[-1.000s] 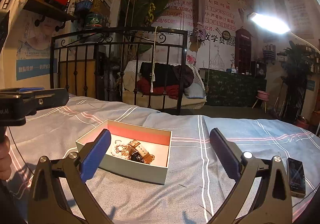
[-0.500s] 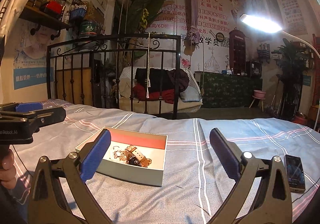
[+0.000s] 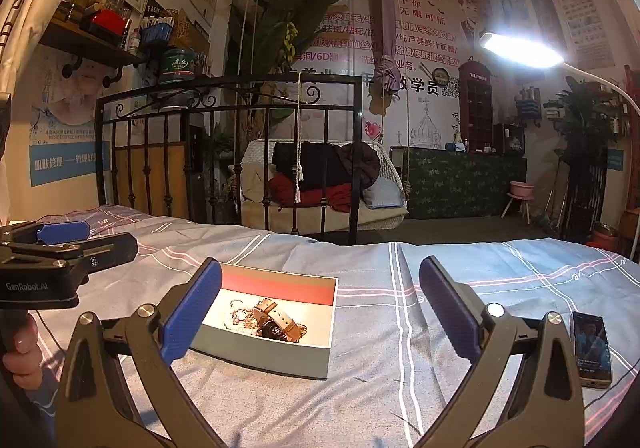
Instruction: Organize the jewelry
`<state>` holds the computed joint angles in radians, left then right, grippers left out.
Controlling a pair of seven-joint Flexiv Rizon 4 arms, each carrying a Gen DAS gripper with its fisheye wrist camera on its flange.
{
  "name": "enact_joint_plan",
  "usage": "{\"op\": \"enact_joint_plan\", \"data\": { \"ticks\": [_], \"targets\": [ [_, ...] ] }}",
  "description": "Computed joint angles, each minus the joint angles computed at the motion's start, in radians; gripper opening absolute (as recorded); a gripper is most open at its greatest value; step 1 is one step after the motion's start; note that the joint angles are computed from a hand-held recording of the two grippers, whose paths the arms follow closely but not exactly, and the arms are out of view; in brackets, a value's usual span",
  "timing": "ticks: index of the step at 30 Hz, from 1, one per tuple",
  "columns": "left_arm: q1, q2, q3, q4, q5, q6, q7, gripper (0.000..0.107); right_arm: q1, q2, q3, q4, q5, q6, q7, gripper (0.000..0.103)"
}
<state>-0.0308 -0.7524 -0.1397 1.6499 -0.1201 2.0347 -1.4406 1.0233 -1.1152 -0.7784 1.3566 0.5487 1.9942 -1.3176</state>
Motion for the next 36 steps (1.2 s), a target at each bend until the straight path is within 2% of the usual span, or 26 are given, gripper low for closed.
{"op": "enact_joint_plan", "data": {
  "ticks": [20, 28, 36],
  "targets": [
    [-0.027, 0.002, 0.028, 0.010, -0.029, -0.003, 0.007, 0.096, -0.008, 0.009, 0.017, -0.002, -0.005, 0.007, -0.015, 0.097],
    [-0.095, 0.003, 0.104, 0.028, -0.124, 0.014, 0.032, 0.096, -0.019, 0.022, 0.041, -0.017, -0.017, 0.012, -0.052, 0.097],
    [-0.107, 0.012, 0.114, 0.050, -0.168, 0.035, 0.049, 0.096, -0.018, 0.024, 0.044, -0.026, 0.003, 0.008, -0.075, 0.097]
  ]
}}
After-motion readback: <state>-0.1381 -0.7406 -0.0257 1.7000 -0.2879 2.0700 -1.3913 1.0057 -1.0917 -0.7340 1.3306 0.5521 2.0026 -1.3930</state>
